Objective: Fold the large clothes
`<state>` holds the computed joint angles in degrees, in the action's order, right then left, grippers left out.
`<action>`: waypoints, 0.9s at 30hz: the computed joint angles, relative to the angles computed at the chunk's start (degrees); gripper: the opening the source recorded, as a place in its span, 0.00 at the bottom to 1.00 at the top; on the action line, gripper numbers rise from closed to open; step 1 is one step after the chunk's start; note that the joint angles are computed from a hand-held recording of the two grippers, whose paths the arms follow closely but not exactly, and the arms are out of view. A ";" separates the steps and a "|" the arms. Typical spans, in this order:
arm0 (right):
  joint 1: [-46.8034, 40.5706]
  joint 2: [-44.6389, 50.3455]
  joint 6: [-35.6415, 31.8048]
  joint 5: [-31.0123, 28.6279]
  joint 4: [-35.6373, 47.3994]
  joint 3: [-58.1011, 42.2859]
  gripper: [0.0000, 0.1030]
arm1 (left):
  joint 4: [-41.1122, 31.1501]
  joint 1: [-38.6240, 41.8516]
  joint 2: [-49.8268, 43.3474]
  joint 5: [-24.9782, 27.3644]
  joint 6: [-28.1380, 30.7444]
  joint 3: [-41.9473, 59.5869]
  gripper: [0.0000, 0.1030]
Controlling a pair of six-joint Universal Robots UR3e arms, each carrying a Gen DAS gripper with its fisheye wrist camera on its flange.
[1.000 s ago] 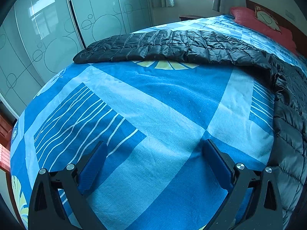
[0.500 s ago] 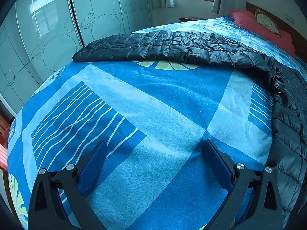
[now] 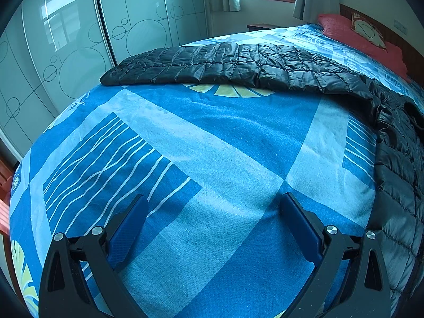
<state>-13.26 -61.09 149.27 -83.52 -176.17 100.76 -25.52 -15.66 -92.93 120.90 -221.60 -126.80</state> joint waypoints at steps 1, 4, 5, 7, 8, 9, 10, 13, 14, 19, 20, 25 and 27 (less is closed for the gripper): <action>0.10 -0.18 0.44 0.71 1.51 -0.66 0.12 | 0.00 0.00 0.00 0.00 0.00 0.00 0.96; 1.18 -0.80 0.85 2.21 6.15 -2.31 0.12 | -0.02 -0.02 0.00 0.00 -0.02 0.00 0.96; 1.97 -0.63 0.51 1.84 6.83 -2.70 0.12 | -0.04 -0.04 -0.02 0.02 -0.04 0.02 0.96; 2.91 0.27 0.04 1.05 6.93 -3.44 0.13 | -0.17 -0.10 -0.02 0.12 -0.08 0.06 0.96; 3.42 0.52 0.01 0.66 7.27 -3.78 0.13 | -0.29 -0.14 -0.03 0.19 -0.12 0.15 0.96; 3.61 0.66 0.19 0.68 7.67 -4.09 0.13 | -0.35 -0.17 -0.03 0.24 -0.13 0.20 0.96; 3.74 0.59 0.81 0.98 8.54 -4.39 0.15 | -0.40 -0.20 -0.04 0.25 -0.17 0.24 0.96; 3.72 -0.17 1.34 1.47 9.12 -4.00 0.21 | -0.37 -0.12 0.01 0.17 -0.10 0.20 0.96; 3.05 -1.76 0.96 3.28 9.56 -2.60 0.25 | -0.32 -0.19 -0.04 0.19 -0.19 0.19 0.96; -5.78 -14.87 -0.80 18.21 10.68 8.51 0.46 | -0.38 -0.24 -0.07 0.23 -0.24 0.28 0.96; -9.10 -18.25 -1.54 20.94 10.97 10.88 0.46 | -0.36 -0.23 -0.07 0.23 -0.23 0.26 0.96; -27.21 -20.95 -0.73 28.57 18.54 6.61 0.33 | -0.37 -0.29 -0.16 0.30 -0.27 0.31 0.96; -32.99 -15.41 3.10 27.73 21.31 -1.49 0.25 | -0.37 -0.29 -0.16 0.30 -0.27 0.31 0.96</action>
